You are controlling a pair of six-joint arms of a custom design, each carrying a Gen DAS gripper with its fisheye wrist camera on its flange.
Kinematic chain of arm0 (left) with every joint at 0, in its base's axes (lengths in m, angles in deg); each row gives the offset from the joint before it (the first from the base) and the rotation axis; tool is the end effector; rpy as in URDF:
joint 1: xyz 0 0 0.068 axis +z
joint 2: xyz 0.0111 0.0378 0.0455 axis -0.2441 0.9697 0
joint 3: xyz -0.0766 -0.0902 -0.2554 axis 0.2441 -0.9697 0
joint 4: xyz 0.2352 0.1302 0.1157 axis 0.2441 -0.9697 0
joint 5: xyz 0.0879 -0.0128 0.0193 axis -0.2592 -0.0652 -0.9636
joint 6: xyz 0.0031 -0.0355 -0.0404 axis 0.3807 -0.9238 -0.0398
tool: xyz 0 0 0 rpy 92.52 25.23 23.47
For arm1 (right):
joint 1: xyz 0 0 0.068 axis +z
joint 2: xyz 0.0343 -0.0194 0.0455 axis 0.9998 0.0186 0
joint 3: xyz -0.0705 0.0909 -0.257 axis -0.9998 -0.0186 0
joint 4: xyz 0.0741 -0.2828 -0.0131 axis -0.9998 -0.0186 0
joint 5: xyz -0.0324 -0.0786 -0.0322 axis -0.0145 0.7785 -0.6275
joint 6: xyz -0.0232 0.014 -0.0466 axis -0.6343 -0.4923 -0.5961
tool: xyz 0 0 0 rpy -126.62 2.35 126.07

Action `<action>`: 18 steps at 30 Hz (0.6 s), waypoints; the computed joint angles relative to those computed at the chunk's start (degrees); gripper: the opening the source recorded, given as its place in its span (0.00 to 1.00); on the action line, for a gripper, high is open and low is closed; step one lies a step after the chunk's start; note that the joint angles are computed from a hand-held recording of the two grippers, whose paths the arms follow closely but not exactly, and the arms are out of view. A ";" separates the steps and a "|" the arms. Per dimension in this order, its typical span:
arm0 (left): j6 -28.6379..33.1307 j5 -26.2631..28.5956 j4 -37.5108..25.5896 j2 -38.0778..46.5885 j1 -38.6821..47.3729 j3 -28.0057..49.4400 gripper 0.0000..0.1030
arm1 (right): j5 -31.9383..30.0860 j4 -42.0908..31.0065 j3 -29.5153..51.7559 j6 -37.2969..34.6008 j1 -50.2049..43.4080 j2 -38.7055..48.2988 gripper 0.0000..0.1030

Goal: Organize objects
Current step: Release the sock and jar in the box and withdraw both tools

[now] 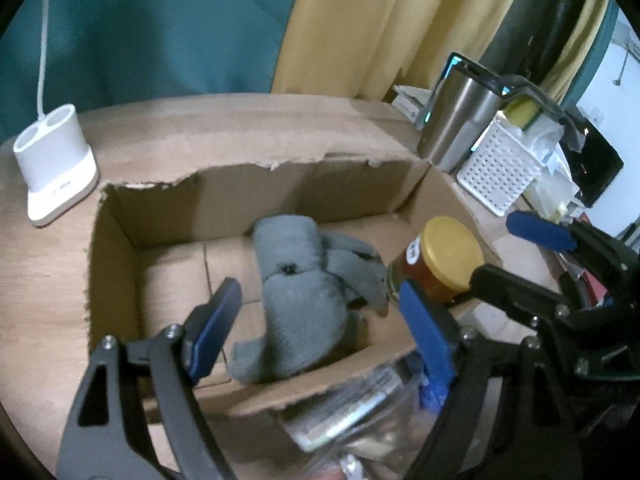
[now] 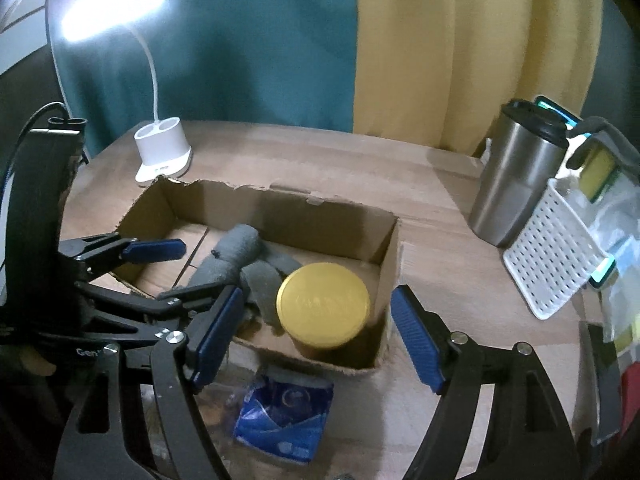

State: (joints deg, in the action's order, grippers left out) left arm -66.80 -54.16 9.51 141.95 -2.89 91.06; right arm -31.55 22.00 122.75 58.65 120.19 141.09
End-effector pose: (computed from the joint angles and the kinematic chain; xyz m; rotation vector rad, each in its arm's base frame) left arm 0.2483 0.0329 0.1569 0.2204 2.4463 -0.4259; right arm 0.2333 0.1355 0.1891 -0.3697 2.3650 0.1631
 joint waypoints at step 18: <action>3.32 2.65 -8.06 -19.17 5.65 -5.13 0.81 | 4.23 -5.19 -5.68 4.02 3.60 -13.61 0.77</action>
